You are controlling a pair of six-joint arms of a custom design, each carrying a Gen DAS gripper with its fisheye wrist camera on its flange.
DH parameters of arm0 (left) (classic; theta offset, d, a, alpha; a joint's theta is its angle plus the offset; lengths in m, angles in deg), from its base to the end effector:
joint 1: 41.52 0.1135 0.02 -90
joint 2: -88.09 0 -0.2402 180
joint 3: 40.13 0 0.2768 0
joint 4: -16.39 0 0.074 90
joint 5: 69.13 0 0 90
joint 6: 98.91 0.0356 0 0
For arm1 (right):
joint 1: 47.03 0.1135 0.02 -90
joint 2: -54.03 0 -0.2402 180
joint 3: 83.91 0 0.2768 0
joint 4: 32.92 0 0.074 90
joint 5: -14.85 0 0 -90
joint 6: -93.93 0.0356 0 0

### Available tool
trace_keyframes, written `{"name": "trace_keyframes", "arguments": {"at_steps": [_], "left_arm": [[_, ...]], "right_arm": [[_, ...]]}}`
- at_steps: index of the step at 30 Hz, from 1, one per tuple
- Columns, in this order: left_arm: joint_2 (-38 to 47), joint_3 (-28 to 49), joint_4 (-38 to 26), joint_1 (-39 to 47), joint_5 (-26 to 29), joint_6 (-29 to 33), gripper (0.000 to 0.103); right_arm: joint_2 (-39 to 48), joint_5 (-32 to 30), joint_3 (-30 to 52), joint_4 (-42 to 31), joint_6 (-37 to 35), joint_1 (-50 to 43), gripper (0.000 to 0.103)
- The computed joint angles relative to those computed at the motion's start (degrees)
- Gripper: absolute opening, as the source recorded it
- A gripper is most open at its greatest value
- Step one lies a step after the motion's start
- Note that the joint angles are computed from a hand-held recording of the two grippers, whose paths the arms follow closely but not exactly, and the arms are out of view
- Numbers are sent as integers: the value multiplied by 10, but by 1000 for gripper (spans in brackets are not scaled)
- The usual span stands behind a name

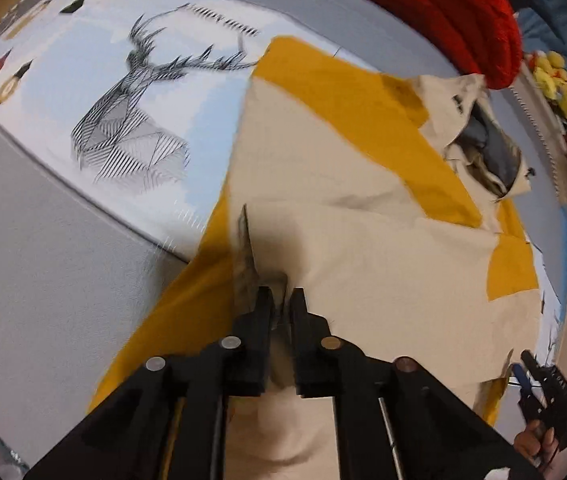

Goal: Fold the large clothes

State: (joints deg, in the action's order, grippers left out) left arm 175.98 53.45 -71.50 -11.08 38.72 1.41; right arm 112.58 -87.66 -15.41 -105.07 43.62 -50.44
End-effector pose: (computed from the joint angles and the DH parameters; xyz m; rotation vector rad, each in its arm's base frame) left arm 0.2652 0.1432 0.2741 -0.4736 2.8462 -0.3562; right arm 0.2181 -0.0053 0.2700 0.9257 2.5439 0.4904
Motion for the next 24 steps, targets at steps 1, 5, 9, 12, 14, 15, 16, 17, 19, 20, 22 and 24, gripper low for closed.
{"name": "trace_keyframes", "arguments": {"at_steps": [1,5,9,12,14,15,16,17,19,20,22,24], "left_arm": [[-12,-3,20,-3,-3,3,4],[-52,-2,80,-27,-49,15,12],[-41,19,74,-22,-90,-18,13],[-101,-6,106,-45,-94,5,13],[-106,-11,86,-66,-62,36,17],[-95,-10,65,-75,-44,49,20],[-66,-8,31,-85,-24,60,27],[-44,-11,15,-89,-20,59,30],[-8,-34,6,-95,-45,42,29],[-1,-45,14,-97,-66,35,24],[-7,-49,27,-99,-77,27,22],[-27,-36,32,-101,-65,24,23]], "right_arm": [[-5,-1,2,6,-5,8,34],[9,-23,1,11,-10,4,34],[35,-15,-12,-24,-26,-18,34],[45,-5,-9,-38,-31,-28,34],[39,9,3,-46,-30,-21,34],[32,15,8,-44,-29,-15,34],[25,18,12,-41,-30,-8,34],[23,23,17,-35,-36,2,34],[26,33,27,-31,-50,20,34],[31,41,33,-36,-53,26,34],[30,57,45,-47,-59,31,34],[23,87,70,-52,-86,43,34]]}}
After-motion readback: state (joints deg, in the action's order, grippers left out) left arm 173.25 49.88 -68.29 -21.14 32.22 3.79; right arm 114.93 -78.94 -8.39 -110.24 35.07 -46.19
